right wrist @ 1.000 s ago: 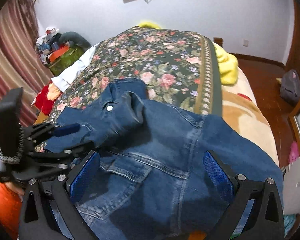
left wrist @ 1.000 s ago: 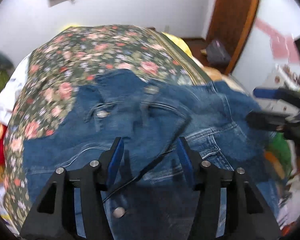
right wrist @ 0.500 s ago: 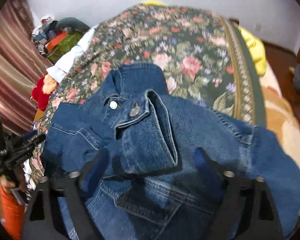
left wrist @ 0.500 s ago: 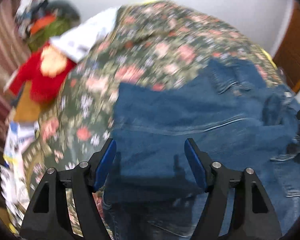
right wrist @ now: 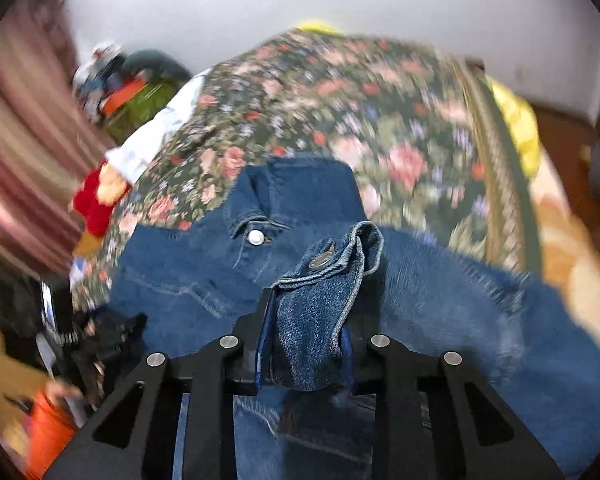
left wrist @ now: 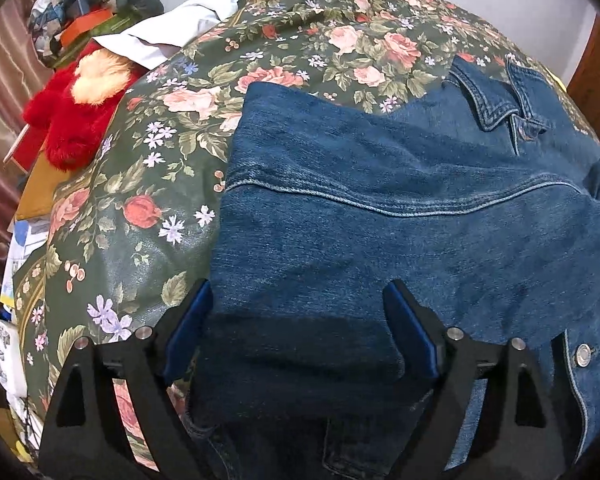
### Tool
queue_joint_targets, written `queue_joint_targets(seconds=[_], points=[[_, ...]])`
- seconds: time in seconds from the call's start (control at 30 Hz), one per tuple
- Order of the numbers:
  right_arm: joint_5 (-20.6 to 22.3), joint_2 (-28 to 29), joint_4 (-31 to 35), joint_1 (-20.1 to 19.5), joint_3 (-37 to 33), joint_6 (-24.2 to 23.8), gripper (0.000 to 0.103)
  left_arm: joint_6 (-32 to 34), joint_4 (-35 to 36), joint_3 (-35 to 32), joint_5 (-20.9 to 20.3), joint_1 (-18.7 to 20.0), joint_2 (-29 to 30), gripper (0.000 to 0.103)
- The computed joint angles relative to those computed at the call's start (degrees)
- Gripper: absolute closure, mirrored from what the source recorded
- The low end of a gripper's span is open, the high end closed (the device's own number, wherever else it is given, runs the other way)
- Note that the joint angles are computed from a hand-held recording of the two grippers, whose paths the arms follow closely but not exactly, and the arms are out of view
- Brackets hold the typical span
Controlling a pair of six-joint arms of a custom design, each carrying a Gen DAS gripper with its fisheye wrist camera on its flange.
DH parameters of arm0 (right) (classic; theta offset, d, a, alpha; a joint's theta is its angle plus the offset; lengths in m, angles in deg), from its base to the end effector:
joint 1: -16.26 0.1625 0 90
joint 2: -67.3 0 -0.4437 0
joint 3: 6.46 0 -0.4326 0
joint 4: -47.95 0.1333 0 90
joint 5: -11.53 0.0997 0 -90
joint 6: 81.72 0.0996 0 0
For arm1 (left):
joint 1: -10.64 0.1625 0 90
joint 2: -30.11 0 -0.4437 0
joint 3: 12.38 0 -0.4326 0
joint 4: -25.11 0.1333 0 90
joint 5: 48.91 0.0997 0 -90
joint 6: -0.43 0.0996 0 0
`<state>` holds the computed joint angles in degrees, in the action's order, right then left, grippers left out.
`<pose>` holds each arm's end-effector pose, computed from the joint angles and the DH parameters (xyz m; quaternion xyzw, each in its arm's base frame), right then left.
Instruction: Fold large clothes
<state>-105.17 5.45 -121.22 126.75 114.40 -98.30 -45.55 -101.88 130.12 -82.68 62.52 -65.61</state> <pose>0.2777 -0.4901 0.1337 0.2662 -0.9211 0.1779 0.2214 -0.0404 -0.4016 0.2172 -0.0201 0.8795 -0.2586 0.3991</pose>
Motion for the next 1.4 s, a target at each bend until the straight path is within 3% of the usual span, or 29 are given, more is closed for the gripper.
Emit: queue_joint_targets(seconds=[0.2, 0.4, 0.5, 0.57, 0.63, 0.77, 0.87, 1.1, 1.23, 1.4], points=[[-4.5, -2.2, -3.4, 1.1, 3.8, -4.5, 0.079, 0.2, -1.6, 0.4, -0.7, 0.3, -1.3, 0.016], [-9.1, -0.9, 1.7, -3.2, 3.9, -1.5, 0.075, -1.2, 2.0, 0.0, 0.3, -0.2, -0.5, 0.015], [-12.8, 0.0, 1.2, -3.2, 4.3, -3.5, 0.051, -2.5, 3.3, -0.2, 0.6, -0.3, -0.2, 0.014], [-16.8, 1.1, -4.4, -2.2, 5.3, -7.0, 0.021, -3.8, 4.7, -0.6, 0.8, -0.3, 0.2, 0.014], [-17.6, 0.9, -9.7, -1.7, 6.5, -11.6, 0.014, -5.3, 6.5, -1.2, 0.9, -0.4, 0.6, 0.014], [-15.7, -2.3, -9.8, -1.4, 7.9, -12.4, 0.014, -9.0, 11.2, -2.7, 0.1, -0.5, 0.7, 0.014], [-15.8, -4.4, -13.7, -0.7, 9.3, -13.6, 0.014, -14.3, 19.1, -4.8, -0.1, -1.5, 0.8, 0.014], [-12.4, -13.5, -16.9, -0.9, 12.8, -11.6, 0.012, -19.9, 28.2, -8.0, 1.7, -8.4, -0.1, 0.014], [-11.9, -19.3, -18.2, -2.6, 14.9, -9.4, 0.008, -18.2, 25.3, -9.7, 2.9, -12.1, 1.3, 0.014], [-12.9, -26.4, -19.1, -6.5, 18.1, -6.9, 0.008, -8.9, 11.0, -11.0, 1.2, -14.2, 5.9, 0.014]])
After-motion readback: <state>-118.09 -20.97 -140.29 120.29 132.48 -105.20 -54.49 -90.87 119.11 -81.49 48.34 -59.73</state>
